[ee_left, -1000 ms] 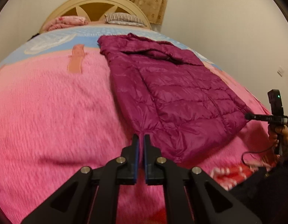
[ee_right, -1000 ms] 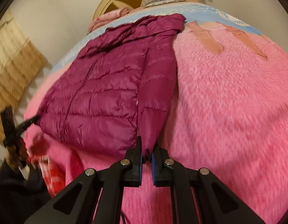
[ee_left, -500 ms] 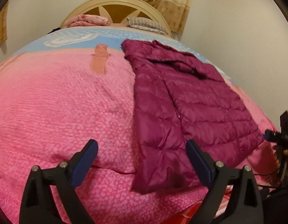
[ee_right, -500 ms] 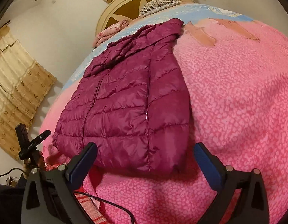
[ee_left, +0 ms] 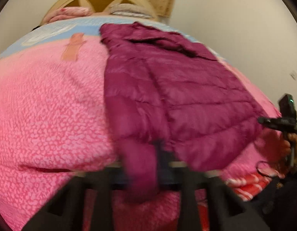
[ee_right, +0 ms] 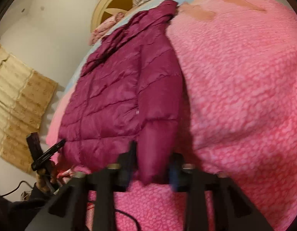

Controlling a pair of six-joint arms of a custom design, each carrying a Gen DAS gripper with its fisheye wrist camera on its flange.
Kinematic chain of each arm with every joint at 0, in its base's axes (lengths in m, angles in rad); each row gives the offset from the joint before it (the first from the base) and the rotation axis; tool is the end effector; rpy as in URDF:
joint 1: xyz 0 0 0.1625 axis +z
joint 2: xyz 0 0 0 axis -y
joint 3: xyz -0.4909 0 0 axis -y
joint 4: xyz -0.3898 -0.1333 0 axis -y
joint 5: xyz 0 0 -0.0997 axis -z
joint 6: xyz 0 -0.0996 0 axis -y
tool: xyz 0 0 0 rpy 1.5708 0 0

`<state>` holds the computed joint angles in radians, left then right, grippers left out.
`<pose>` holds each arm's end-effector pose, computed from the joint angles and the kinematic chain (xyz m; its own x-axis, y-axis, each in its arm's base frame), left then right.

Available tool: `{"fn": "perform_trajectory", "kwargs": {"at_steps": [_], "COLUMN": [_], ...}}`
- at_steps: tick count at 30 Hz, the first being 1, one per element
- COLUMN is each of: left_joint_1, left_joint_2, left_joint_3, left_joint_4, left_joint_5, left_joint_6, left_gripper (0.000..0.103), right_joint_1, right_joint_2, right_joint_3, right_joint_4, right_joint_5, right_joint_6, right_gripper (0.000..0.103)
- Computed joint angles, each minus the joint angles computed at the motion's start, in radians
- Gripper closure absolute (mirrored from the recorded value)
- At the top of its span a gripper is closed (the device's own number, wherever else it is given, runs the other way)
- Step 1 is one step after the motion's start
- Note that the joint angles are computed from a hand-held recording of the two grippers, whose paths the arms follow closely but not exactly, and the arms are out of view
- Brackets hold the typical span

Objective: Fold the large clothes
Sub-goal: 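Lift the jacket end with both tools and fold it over toward the collar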

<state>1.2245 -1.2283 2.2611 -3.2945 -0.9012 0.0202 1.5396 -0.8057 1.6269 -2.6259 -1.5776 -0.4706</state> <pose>0.0168 -0.5283 0.2935 -0.8663 -0.0912 -0.4911 0.2791 0.7269 -0.6274 0.1099 -0.7294 0.1575 -0.9046 -0.4117 0.1110 -0.4261 0.8815 -0.2036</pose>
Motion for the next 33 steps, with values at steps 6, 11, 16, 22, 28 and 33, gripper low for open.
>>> {"fn": "perform_trajectory", "kwargs": {"at_steps": [6, 11, 16, 22, 28, 33], "left_joint_1": [-0.086, -0.158, -0.154, -0.05, 0.001, 0.045], "left_joint_2": [-0.111, -0.196, -0.199, -0.134, -0.068, -0.014], "left_joint_3": [0.106, 0.15, 0.102, -0.074, -0.227, -0.348], "left_joint_4": [-0.149, -0.235, -0.258, -0.195, -0.094, -0.017], "left_joint_5": [-0.149, -0.257, -0.277, -0.339, -0.324, -0.34], "left_joint_6": [0.078, 0.119, 0.146, 0.159, 0.217, 0.249], "left_gripper": [0.098, 0.098, 0.098, 0.097, 0.097, 0.097], "right_joint_1": [-0.017, -0.022, -0.017, 0.025, 0.088, 0.106], "right_joint_2": [-0.09, -0.195, -0.244, -0.163, 0.028, 0.161], "right_joint_3": [0.064, 0.121, 0.119, -0.015, -0.286, -0.497], "right_joint_4": [0.044, 0.067, 0.034, -0.012, 0.004, 0.058], "right_joint_5": [0.157, 0.291, 0.407, 0.434, 0.366, 0.309], "right_joint_6": [-0.04, -0.055, -0.045, 0.006, 0.054, 0.116], "right_gripper": [0.093, 0.094, 0.094, 0.095, 0.095, 0.095]}}
